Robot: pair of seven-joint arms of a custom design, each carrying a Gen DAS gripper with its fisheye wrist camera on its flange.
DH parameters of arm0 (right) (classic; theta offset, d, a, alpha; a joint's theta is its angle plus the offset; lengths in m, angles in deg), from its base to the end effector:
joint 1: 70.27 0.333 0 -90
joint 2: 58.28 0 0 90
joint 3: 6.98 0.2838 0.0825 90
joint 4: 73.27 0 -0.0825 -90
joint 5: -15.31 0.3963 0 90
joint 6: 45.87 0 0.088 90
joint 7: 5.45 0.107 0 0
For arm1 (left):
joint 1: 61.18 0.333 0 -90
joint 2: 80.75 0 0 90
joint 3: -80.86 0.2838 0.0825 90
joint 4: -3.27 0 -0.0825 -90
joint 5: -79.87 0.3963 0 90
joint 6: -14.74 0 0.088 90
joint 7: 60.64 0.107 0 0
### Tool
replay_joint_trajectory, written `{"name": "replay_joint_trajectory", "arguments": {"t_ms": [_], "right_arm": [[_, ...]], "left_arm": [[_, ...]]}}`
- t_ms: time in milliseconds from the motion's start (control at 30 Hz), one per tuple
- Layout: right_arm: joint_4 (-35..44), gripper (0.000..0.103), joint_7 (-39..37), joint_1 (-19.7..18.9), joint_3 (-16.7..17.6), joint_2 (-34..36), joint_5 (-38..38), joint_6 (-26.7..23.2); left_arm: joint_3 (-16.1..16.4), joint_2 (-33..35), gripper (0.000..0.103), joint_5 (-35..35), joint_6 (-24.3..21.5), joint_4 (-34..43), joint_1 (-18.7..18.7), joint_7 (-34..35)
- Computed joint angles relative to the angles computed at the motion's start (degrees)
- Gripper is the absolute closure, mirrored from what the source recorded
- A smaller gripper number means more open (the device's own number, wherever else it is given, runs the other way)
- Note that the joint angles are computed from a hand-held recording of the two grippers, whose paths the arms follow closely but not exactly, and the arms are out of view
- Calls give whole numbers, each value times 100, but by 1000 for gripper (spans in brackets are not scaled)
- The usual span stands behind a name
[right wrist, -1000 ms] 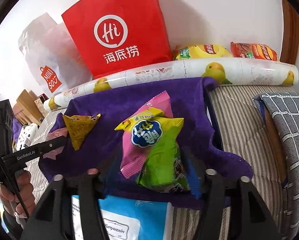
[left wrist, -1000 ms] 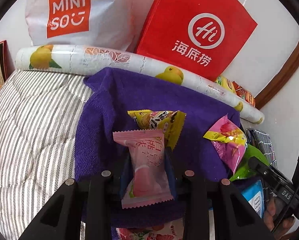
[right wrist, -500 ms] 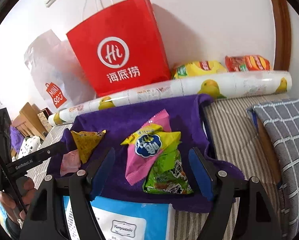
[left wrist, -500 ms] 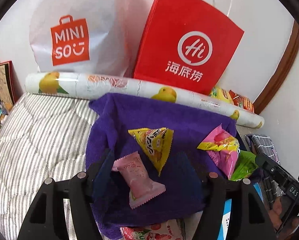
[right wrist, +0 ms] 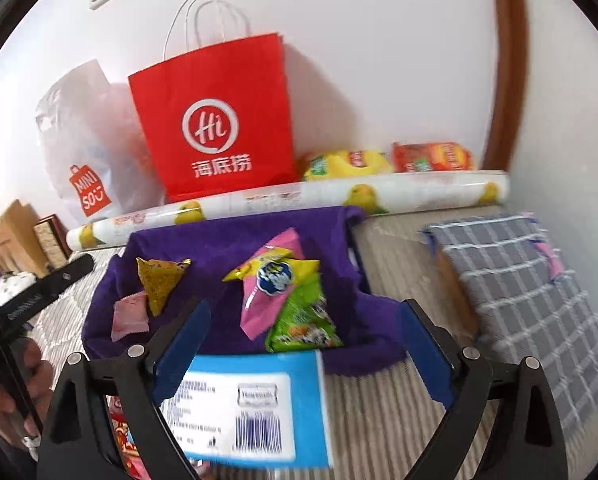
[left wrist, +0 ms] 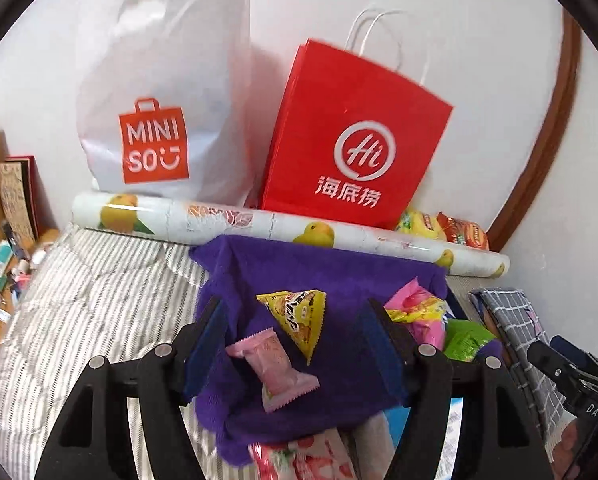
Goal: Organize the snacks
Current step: 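Move both grippers back to the snack pile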
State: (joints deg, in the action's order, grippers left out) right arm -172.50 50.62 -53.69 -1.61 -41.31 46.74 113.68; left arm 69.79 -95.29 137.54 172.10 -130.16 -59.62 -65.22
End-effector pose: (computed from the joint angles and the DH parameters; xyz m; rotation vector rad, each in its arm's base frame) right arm 0.6492 0.2297 0.4562 -2.0274 1.1781 -0.3925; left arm 0.5095 -0.1227 0.4597 -2.1298 1.0567 -0.8386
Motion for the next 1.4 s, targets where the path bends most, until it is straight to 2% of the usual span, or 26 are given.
{"name": "replay_joint_trajectory", "arguments": {"t_ms": [67,133,233,333,433,600,833,933,1000,1067,1300,1400], "right_arm": [[-328,9,-452,-153,164,-298,407,123],[-649,9,-1238,-350,370,-619,1197,159],[-955,9,-1951,-395,367,-971,2079,-73],[-1207,9,-1665,-282,145,-1226,1942,-533],[-1530,9,-1421,-169,17,-1444,1464,-703],[-2185,11,-2085,-70,-71,-1871,1832,-1047],[-2608,23,-2326,116,-77,-1964,1980,-923],[-2634,32,-2341,162,-51,-1890,1836,-926],[-2684,34,-2420,204,-21,-1868,1813,-817],[-2733,39,-2516,255,14,-1846,1788,-698],[-2676,48,-2477,362,100,-1625,1598,-326],[-2713,58,-2566,337,75,-1699,1728,-384]], "left_arm": [[20,-283,36,-183,103,-228,-93,108],[31,-583,36,-432,199,-476,-201,309],[-40,-928,36,-831,-11,-713,-349,610],[-118,-1282,36,-1225,-308,-967,-512,803],[-185,-1528,36,-1509,-547,-1169,-654,952],[-235,-1756,36,-1912,-951,-1389,-855,1049],[-138,-2165,36,-2313,-990,-1858,-1048,1111],[-124,-2342,36,-2424,-1032,-2035,-1095,1159],[-107,-2395,36,-2536,-1114,-2082,-1125,1170],[-37,-2499,36,-2627,-975,-2215,-1157,1178],[30,-2517,36,-2875,-1050,-2290,-1241,1431],[67,-2479,36,-2965,-926,-2320,-1277,1531]]}}
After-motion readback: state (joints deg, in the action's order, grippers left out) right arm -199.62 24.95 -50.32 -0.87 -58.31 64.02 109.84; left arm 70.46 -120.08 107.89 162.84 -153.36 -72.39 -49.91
